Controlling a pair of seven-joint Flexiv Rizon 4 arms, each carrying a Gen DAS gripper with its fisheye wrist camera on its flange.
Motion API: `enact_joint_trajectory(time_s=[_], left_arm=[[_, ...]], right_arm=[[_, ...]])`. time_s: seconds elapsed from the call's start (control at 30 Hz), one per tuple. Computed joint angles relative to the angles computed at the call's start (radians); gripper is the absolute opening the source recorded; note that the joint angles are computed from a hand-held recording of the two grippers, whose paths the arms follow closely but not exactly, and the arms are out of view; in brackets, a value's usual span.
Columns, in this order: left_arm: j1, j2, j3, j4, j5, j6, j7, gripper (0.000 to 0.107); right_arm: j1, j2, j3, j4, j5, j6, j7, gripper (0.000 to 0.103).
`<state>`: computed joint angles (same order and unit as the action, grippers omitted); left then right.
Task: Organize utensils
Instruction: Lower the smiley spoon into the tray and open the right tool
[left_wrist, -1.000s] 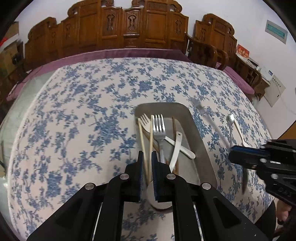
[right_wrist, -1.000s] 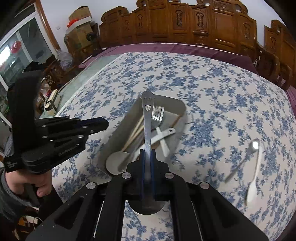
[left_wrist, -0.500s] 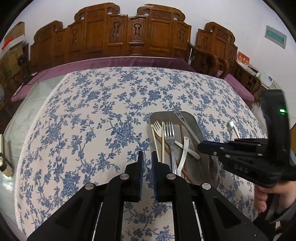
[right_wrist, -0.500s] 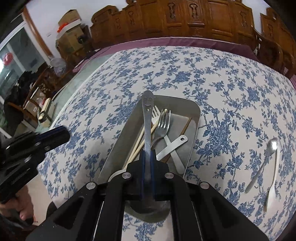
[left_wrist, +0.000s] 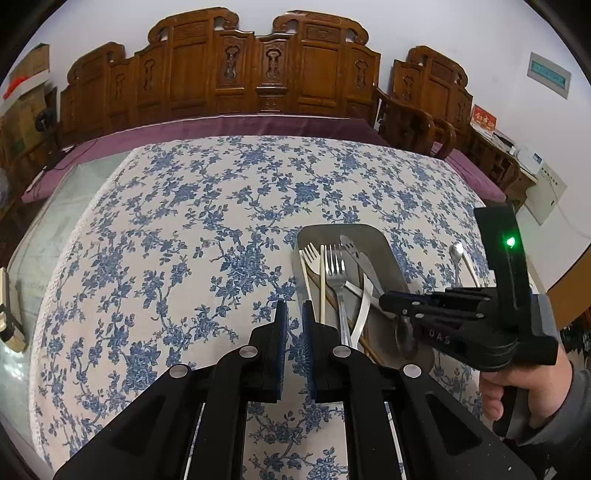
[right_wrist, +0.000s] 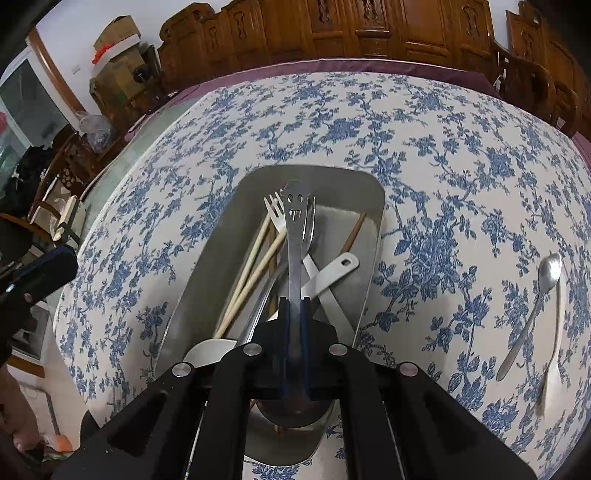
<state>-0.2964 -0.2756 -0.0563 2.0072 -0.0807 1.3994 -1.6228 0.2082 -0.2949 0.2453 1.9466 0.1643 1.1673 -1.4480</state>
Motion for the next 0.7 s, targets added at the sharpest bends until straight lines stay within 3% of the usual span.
enact_joint_trajectory(time_s=[0.4,0.7], left_arm=[[-0.007,0.001,-0.002,-0.004,0.006,-0.006,-0.006,0.007],[-0.014,-0.004,-0.007,-0.015,0.005,-0.008,-0.014,0.007]], right_arm=[[0.005,0.001,-0.006,0.016,-0.027,0.015,0.027,0.008],[-0.035,0.051,0.030,0.026,0.071,0.074,-0.086,0.010]])
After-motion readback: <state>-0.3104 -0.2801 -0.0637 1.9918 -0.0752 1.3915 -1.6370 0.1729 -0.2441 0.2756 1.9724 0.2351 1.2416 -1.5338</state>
